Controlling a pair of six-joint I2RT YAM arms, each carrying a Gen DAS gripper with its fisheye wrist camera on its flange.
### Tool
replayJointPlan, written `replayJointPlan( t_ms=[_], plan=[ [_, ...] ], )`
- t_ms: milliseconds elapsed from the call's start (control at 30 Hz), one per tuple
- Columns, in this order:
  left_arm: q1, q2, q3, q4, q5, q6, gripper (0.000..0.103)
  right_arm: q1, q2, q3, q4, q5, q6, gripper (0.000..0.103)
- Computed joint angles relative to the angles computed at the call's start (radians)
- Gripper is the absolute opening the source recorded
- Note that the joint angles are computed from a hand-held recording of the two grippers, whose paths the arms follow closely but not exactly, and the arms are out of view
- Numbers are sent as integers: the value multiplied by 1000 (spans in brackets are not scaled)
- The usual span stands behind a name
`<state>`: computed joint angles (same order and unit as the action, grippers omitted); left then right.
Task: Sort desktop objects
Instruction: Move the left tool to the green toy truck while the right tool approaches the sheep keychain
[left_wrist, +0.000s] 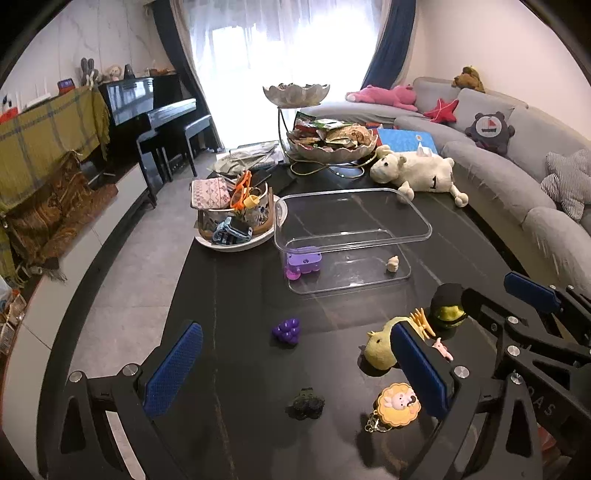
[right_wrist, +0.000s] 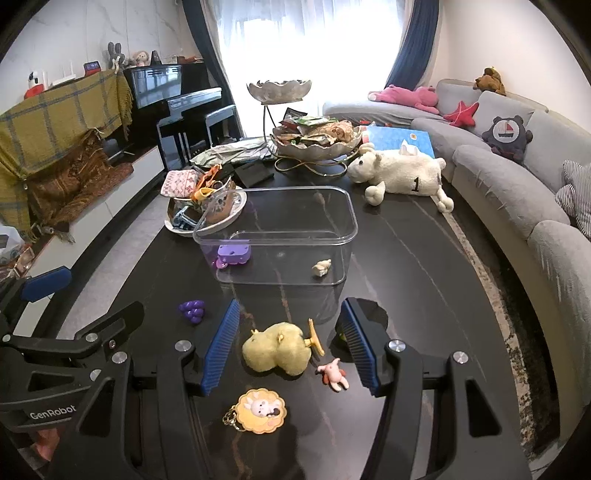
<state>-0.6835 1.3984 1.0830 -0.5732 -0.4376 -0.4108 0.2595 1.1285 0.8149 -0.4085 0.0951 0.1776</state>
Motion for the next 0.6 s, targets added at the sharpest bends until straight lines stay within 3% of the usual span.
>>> replayJointPlan(
  t_ms=[267,600],
  plan=[
    [-10,-53,-74,13,9,-51,100,33,-38,-33,-14,26,20,56],
    [-59,-88,-177,68,-64,-57,100,86,-59,-101,-18,68,58,52]
  ],
)
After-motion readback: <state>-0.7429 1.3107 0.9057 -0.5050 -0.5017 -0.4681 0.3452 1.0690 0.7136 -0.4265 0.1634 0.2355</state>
